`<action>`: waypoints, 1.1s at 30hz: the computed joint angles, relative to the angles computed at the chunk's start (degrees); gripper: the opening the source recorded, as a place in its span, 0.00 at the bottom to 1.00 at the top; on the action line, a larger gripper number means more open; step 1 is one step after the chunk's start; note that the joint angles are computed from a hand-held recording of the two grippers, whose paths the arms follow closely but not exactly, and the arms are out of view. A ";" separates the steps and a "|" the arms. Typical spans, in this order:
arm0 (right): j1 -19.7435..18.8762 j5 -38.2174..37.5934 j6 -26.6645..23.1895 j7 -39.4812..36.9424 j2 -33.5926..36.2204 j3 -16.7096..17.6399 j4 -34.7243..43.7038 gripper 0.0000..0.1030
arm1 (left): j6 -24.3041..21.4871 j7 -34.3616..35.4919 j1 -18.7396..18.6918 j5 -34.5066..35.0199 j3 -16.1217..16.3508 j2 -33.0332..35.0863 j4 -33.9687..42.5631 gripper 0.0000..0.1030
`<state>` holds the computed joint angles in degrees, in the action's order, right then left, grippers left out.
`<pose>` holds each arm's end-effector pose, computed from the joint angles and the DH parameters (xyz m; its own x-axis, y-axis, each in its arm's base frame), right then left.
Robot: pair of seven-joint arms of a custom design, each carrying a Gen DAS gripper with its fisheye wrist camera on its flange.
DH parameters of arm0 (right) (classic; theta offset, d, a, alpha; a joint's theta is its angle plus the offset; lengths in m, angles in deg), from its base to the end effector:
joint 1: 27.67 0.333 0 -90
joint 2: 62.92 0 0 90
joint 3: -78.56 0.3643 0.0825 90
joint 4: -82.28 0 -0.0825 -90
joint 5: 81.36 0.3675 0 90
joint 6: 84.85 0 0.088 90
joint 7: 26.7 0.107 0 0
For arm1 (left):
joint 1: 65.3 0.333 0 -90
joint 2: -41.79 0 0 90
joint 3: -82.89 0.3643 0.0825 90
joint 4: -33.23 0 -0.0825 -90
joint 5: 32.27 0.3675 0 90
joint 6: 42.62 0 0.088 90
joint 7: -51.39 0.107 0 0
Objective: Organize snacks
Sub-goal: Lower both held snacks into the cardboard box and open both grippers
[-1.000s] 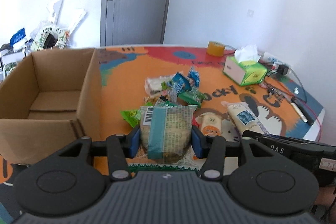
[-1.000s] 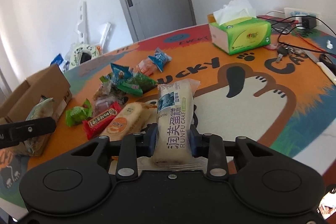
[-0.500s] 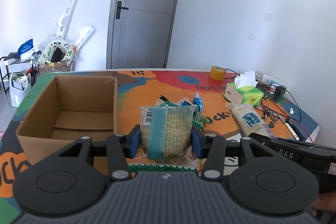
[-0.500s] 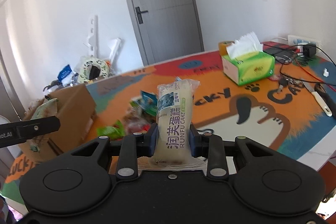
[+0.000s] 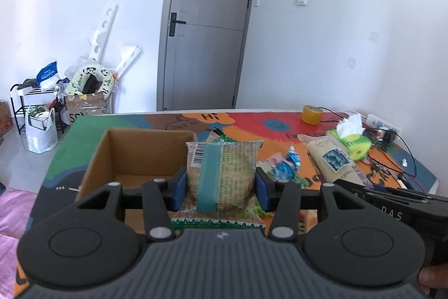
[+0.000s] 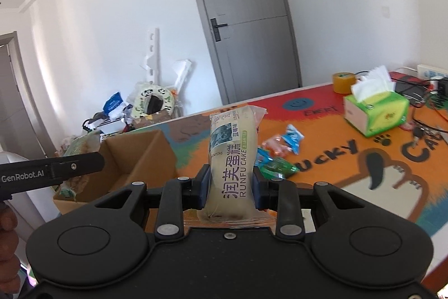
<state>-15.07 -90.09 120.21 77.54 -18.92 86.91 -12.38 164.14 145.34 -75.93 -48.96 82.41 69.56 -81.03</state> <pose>0.7047 0.2549 0.3589 0.3249 -0.9184 -0.2259 -0.4466 0.0615 -0.8926 0.6587 -0.0913 0.4084 0.0083 -0.9928 0.1194 -0.4413 -0.1108 -0.8905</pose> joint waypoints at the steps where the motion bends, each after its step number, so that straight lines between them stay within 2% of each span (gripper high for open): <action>1: -0.20 -0.29 -0.55 0.14 0.43 0.51 0.90 0.30 | -0.48 -0.29 0.50 0.12 -0.03 0.35 0.70 0.47; 11: -2.17 -4.46 -7.75 -0.04 7.02 7.29 13.80 0.30 | -4.03 -1.86 2.38 -0.48 2.92 3.61 6.47 0.47; 15: -1.09 -4.03 -11.38 -1.77 9.89 9.06 19.50 0.30 | -5.83 -3.20 4.27 0.74 2.99 5.46 9.03 0.47; 17: -0.75 -3.49 -13.29 -3.01 11.29 10.31 22.16 0.30 | -6.83 -4.23 6.23 2.48 1.95 6.41 10.49 0.47; 22: 2.38 -0.23 -16.55 -6.03 13.33 9.56 27.29 0.30 | -10.26 -6.39 10.03 6.88 -0.08 8.81 14.43 0.47; 28: 6.48 3.99 -21.36 -9.87 16.44 7.44 34.51 0.30 | -12.79 -9.05 17.18 13.29 -6.73 11.44 17.91 0.47; 32: 7.62 7.18 -26.46 -11.98 18.78 7.49 40.03 0.30 | -11.73 -10.66 20.92 16.43 -10.37 11.89 17.73 0.49; 33: 8.45 7.98 -27.39 -11.94 19.39 6.41 41.61 0.30 | -12.24 -11.30 21.72 16.92 -11.17 11.93 17.95 0.49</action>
<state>-6.62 -82.11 92.82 65.60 0.47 93.32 29.23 151.90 134.04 -54.20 -32.05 71.24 81.49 -63.08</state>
